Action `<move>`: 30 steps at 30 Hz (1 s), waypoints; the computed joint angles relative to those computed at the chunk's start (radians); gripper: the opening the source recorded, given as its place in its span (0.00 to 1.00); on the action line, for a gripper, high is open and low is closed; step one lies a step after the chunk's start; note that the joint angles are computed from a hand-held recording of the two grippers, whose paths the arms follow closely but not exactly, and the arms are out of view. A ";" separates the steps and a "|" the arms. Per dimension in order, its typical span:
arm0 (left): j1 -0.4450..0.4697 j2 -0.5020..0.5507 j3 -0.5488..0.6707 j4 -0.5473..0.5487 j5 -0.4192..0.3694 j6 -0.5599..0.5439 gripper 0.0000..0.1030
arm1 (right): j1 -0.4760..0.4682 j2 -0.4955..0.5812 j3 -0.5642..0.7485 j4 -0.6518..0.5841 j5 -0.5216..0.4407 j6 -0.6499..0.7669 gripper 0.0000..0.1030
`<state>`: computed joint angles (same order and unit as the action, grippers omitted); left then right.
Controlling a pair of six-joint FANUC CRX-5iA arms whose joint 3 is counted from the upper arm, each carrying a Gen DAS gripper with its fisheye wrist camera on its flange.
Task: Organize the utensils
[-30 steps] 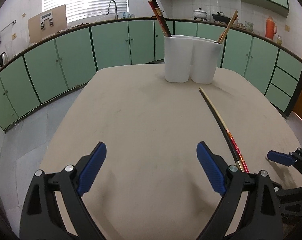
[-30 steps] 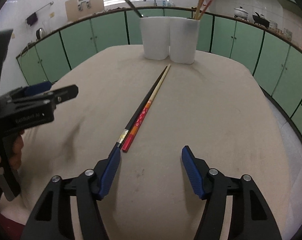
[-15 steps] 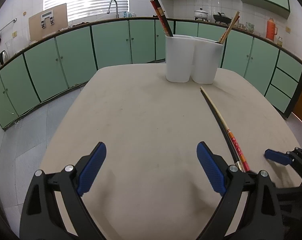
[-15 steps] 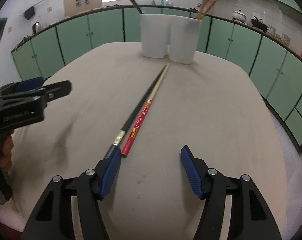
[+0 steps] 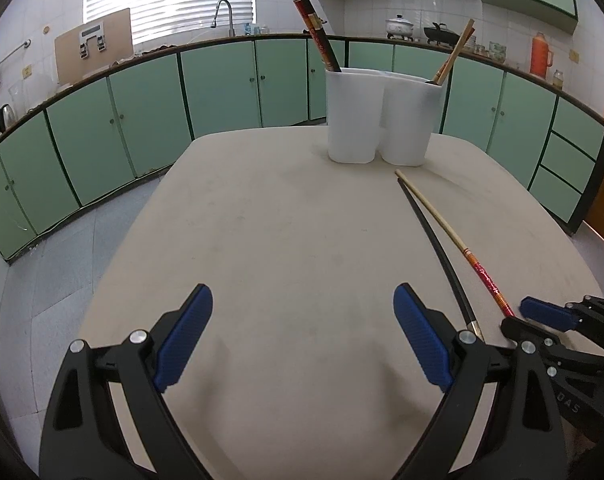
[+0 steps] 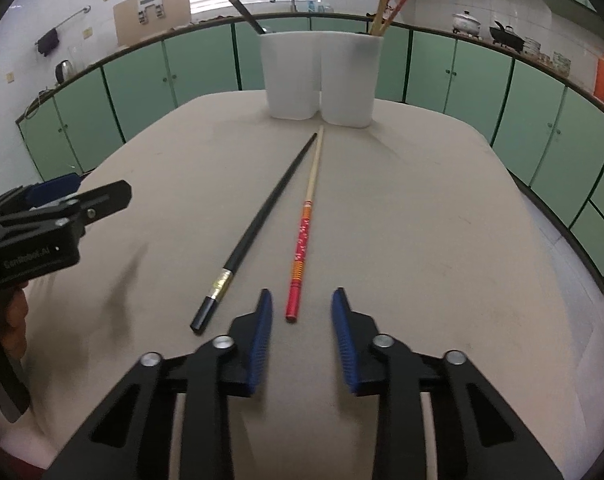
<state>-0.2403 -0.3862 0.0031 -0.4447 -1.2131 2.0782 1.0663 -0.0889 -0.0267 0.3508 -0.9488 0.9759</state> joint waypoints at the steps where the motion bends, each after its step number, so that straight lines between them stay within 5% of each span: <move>1: -0.002 0.001 0.001 0.003 0.002 -0.004 0.87 | -0.001 0.000 0.002 -0.004 -0.002 0.001 0.09; 10: 0.005 0.029 -0.008 0.147 0.049 -0.142 0.86 | -0.045 -0.009 -0.003 -0.002 -0.023 -0.062 0.05; 15: 0.006 0.053 -0.026 0.239 0.069 -0.223 0.75 | -0.077 -0.020 -0.004 -0.028 -0.022 -0.068 0.05; 21: 0.009 0.071 -0.042 0.298 0.078 -0.277 0.73 | -0.098 -0.028 -0.012 -0.041 -0.019 -0.066 0.05; 28: 0.006 0.093 -0.039 0.311 0.070 -0.298 0.56 | -0.099 -0.029 -0.014 -0.045 -0.013 -0.062 0.05; 30: 0.000 0.093 -0.036 0.302 0.068 -0.299 0.38 | -0.096 -0.029 -0.015 -0.044 -0.010 -0.062 0.05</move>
<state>-0.2401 -0.2935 -0.0330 -0.1428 -1.1447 1.7792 0.9699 -0.1180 -0.0417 0.3067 -0.9587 0.9143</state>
